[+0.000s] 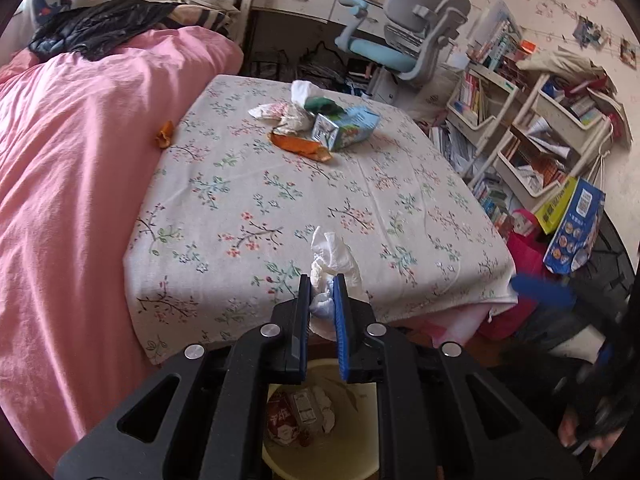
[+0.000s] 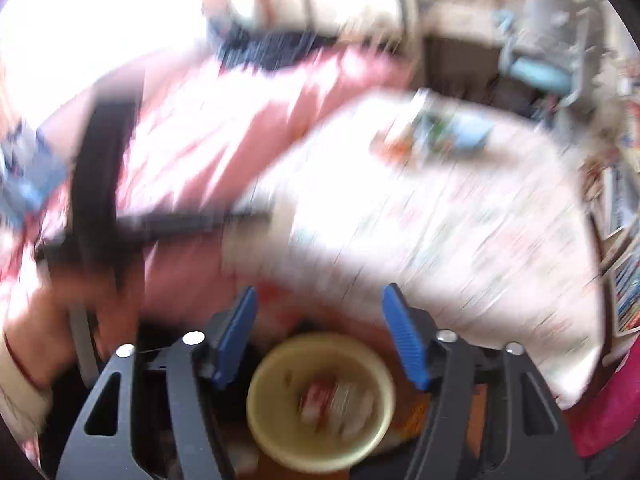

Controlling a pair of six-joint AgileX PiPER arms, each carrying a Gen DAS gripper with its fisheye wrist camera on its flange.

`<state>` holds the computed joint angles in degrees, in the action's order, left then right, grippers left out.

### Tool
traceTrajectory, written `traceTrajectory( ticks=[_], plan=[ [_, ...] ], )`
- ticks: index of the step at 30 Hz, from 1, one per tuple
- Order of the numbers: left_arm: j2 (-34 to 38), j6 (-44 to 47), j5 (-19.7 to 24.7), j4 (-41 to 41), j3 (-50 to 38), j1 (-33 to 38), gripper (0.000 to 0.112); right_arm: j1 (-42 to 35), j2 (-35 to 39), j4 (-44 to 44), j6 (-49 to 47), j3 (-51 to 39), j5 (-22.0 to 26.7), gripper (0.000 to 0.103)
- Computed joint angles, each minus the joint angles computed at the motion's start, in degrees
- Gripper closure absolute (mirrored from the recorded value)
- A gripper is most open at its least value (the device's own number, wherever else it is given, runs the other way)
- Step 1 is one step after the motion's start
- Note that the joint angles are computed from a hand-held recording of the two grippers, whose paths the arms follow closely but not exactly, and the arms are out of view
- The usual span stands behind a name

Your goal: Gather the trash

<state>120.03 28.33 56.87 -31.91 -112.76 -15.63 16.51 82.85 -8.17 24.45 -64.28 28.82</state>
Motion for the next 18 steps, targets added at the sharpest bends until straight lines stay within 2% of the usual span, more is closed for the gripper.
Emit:
traceTrajectory(
  ticks=[3, 7, 11, 12, 14, 16, 18],
  plan=[
    [-1.9, 1.9, 0.0, 2.8, 3.5, -1.9, 0.101, -4.5, -3.2, -3.6, 4.5, 0.9, -4.1, 0.033],
    [-3.6, 1.5, 1.4, 7.5, 6.7, -3.8, 0.101, -9.8, -3.7, 0.1, 3.3, 2.4, -8.6, 0.033],
    [-2.2, 3.4, 10.0, 8.5, 4.6, -4.1, 0.101, -13.0, -3.4, 6.5, 1.6, 3.6, -11.0, 0.032],
    [-2.3, 4.2, 11.1, 9.1, 4.7, -4.6, 0.099, -13.2, -3.4, 6.2, 2.2, 3.8, -11.8, 0.03],
    [-2.5, 5.4, 12.6, 9.9, 4.9, -5.4, 0.086, -12.8, -2.7, 3.5, 5.2, 2.6, -11.7, 0.026],
    [-2.9, 5.1, 11.9, 10.5, 4.9, -5.6, 0.059, -13.4, -2.2, 4.5, 4.5, 2.0, -11.6, 0.026],
    [-2.5, 4.0, 11.1, 11.0, 3.8, -5.3, 0.055, -14.4, -1.3, 6.2, 3.3, 1.3, -11.8, 0.025]
  ],
)
